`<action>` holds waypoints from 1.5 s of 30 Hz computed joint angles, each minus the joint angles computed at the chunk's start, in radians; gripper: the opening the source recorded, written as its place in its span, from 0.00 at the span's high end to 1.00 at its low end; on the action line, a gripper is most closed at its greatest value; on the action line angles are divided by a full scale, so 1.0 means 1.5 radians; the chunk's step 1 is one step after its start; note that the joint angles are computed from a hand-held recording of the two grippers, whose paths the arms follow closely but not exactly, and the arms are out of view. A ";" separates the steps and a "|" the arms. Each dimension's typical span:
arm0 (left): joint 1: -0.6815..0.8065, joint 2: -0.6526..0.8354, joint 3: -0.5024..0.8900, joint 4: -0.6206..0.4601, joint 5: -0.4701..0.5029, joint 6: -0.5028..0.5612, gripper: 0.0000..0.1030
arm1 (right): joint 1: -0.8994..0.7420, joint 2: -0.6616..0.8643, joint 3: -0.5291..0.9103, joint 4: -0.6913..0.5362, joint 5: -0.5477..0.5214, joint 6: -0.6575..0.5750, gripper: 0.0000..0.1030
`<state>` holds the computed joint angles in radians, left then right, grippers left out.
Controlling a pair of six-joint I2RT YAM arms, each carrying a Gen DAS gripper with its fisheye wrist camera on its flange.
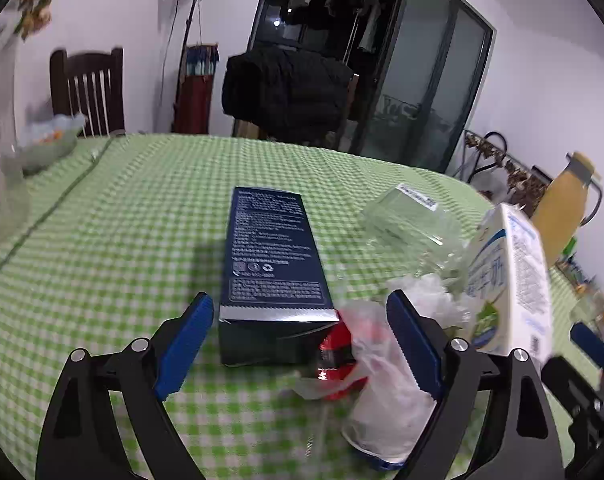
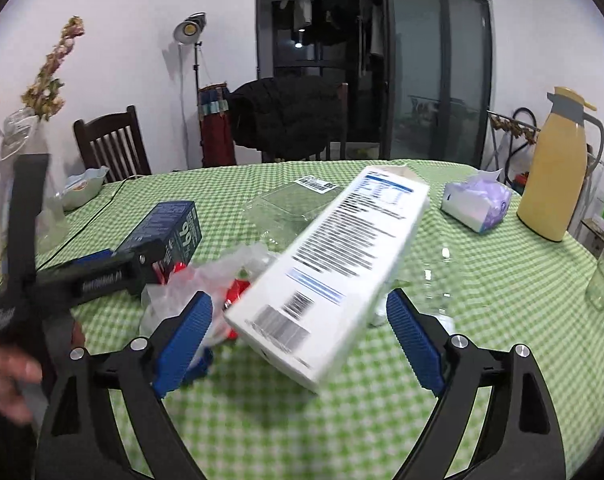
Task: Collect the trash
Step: 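Grasp the dark blue box with the left gripper while the right grasps the white milk carton, then carry the box and carton to the trash bag and release them inside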
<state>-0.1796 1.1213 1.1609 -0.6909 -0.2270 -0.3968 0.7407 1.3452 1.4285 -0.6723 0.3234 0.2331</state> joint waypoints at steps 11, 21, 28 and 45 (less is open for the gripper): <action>0.046 0.029 0.006 -0.032 0.019 -0.010 0.25 | 0.034 0.049 -0.013 0.002 0.197 0.040 0.16; 0.024 0.016 0.014 -0.056 -0.027 0.010 0.41 | -0.056 0.018 -0.039 -0.035 0.001 0.067 0.16; 0.030 -0.036 0.009 -0.030 -0.091 -0.015 0.43 | -0.048 -0.028 -0.039 -0.025 -0.038 -0.001 0.26; -0.106 -0.069 0.124 -0.135 -0.269 -0.106 0.43 | -0.262 -0.144 0.054 -0.085 -0.296 -0.085 0.30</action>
<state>-0.3385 1.0178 1.3475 -0.8935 -0.6298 -0.5553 0.3479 1.1285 1.5097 -0.8001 -0.1199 0.1058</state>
